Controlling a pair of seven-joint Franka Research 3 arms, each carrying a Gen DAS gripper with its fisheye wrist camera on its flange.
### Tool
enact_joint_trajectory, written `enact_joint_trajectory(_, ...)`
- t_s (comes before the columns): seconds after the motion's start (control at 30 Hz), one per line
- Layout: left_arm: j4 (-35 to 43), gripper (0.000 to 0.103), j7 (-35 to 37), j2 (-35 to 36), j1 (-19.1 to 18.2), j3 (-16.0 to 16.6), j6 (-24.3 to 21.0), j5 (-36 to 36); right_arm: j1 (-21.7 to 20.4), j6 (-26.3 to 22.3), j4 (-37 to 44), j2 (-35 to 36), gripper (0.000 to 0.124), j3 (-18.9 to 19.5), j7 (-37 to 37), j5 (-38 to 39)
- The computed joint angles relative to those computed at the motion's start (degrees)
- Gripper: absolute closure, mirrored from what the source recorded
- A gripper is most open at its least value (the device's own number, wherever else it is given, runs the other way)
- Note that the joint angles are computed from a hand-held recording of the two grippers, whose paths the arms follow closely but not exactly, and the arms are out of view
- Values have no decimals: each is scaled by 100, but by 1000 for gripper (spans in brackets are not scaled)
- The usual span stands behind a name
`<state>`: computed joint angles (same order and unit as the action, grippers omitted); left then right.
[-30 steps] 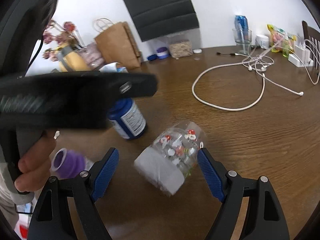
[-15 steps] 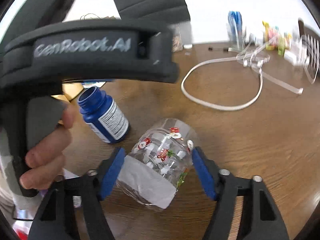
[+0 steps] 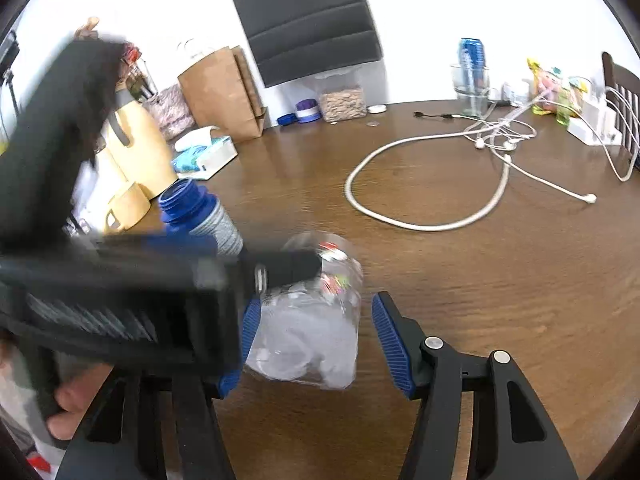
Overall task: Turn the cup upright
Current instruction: 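Lift the clear jar and rotate it toward upright with the right gripper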
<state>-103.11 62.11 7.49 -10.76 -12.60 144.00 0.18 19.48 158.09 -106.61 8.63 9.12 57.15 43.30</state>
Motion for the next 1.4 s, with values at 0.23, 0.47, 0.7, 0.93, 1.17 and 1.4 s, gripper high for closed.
enact_joint_trajectory(0.23, 618, 19, -68, 526, -89, 7, -290, -21, -135, -322, -81, -125, 67, -13, -944, 392)
enact_joint_trajectory(0.47, 343, 23, -641, 339, -73, 99, -117, 516, 51, 817, -384, -186, 66, -203, -38, -490)
enact_joint_trajectory(0.7, -222, 22, 630, -131, 131, -158, 198, -517, -152, 756, -295, -65, 66, -78, 52, -173)
enact_joint_trajectory(0.93, -304, 21, 1193, -213, -76, -263, 55, -1613, -464, 1, -433, -365, 66, -176, -564, 759)
enact_joint_trajectory(1.17, 54, 23, 863, 143, -121, -284, 401, -1636, -481, 217, -1113, -918, 66, -464, -496, 984)
enact_joint_trajectory(1.4, -372, 21, -608, -252, -379, -183, 915, -516, -401, 213, -1403, -1075, 66, -636, -701, 1454)
